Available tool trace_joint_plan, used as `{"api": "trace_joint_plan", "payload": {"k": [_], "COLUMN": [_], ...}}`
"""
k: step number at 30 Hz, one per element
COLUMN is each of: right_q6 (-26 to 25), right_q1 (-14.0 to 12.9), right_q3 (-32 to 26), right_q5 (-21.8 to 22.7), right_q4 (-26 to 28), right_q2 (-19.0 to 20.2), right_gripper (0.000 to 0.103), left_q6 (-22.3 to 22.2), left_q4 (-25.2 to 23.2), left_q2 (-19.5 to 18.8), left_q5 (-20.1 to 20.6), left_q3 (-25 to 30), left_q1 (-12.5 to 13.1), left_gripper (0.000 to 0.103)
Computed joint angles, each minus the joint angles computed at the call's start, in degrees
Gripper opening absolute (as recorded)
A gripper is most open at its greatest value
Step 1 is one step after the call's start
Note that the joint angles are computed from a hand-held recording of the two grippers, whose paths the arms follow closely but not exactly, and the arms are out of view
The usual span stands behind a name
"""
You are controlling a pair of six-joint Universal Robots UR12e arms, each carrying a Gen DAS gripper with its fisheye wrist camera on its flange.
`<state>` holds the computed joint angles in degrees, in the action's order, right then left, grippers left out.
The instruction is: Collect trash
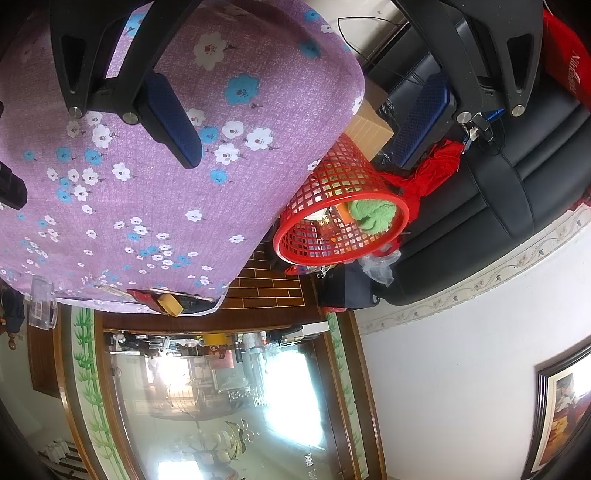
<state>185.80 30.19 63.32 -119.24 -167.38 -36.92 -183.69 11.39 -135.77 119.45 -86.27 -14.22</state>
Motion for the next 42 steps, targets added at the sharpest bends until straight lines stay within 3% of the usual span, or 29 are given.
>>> {"api": "trace_joint_plan", "payload": {"k": [15,19,23,28,31,34,38,42], "right_q6": [0.4,2.0,7.2,18.0,22.9,25.5,26.2,25.4], "right_q1": [0.0,-0.6,-2.7,-6.7,-9.4,-11.4,-12.6,-13.3], "right_q3": [0.2,0.6,1.0,2.6,3.1,3.3,5.1,4.9], "right_q5": [0.2,1.5,4.3,3.1,5.1,6.8,8.2,11.9], "right_q4": [0.1,1.2,4.9,12.3,17.4,21.7,20.2,19.6], "right_q2": [0.1,-0.1,-0.9,-2.5,-2.9,-2.9,-3.4,-3.2], "right_gripper": [0.103,0.103,0.103,0.103,0.102,0.102,0.102,0.102], "left_q6": [-0.1,1.9,2.1,2.0,2.5,3.0,4.3,6.5], "left_q4": [-0.3,-0.5,-7.0,-21.0,-27.9,-32.7,-39.5,-43.4], "left_q2": [0.0,-0.5,-0.7,-3.1,-5.7,-8.5,-11.5,-13.1], "left_q5": [-0.5,-1.4,-8.2,-19.3,-24.0,-25.2,-28.1,-28.1], "left_q3": [0.0,1.1,4.3,12.7,18.7,24.0,29.8,32.7], "left_q1": [0.1,-0.2,0.0,-0.2,-1.1,-2.1,-2.9,-3.4], "left_gripper": [0.103,0.103,0.103,0.103,0.103,0.103,0.103,0.103]}}
